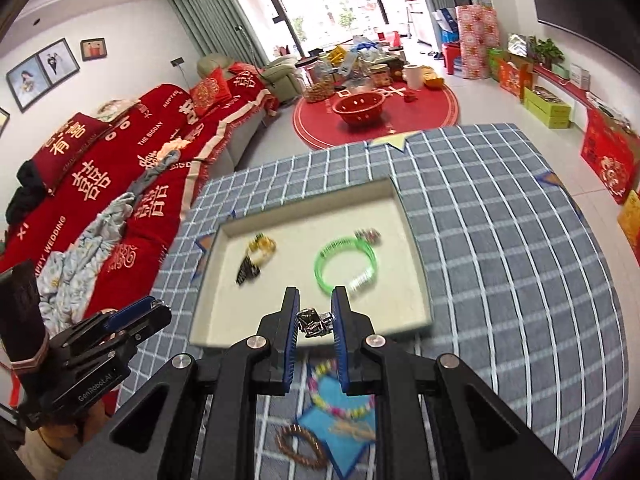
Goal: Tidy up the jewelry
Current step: 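Carry both items over the tray and open both grippers to drop them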
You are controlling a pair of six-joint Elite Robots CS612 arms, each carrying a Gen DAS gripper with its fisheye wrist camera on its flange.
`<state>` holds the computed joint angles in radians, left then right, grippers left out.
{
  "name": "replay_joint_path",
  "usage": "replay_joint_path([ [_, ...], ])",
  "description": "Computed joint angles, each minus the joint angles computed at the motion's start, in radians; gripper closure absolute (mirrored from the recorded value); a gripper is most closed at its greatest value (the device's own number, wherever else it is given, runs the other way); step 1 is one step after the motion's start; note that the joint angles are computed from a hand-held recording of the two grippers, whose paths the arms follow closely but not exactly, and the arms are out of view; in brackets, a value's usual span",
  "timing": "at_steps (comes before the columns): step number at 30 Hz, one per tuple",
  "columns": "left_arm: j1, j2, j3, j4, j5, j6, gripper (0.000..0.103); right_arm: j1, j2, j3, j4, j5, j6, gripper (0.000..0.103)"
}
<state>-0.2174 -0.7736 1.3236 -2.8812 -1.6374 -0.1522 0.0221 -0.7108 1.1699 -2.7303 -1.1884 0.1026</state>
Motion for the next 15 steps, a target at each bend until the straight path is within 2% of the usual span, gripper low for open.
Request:
replay_joint_path([
  [8, 0.003, 0.098, -0.172, 0.105, 0.013, -0.011, 0.058, 0.014, 0.113, -0.208, 0.096, -0.024, -0.024, 0.085],
  [11, 0.0, 0.127, -0.206, 0.126, 0.02, -0.012, 0.058, 0.016, 0.173, -0.303, 0.136, -0.011, -0.003, 0.085],
  [15, -0.006, 0.164, -0.251, 0.161, 0.043, -0.001, 0.058, 0.013, 0.247, -0.414, 0.188, 0.042, 0.043, 0.085],
])
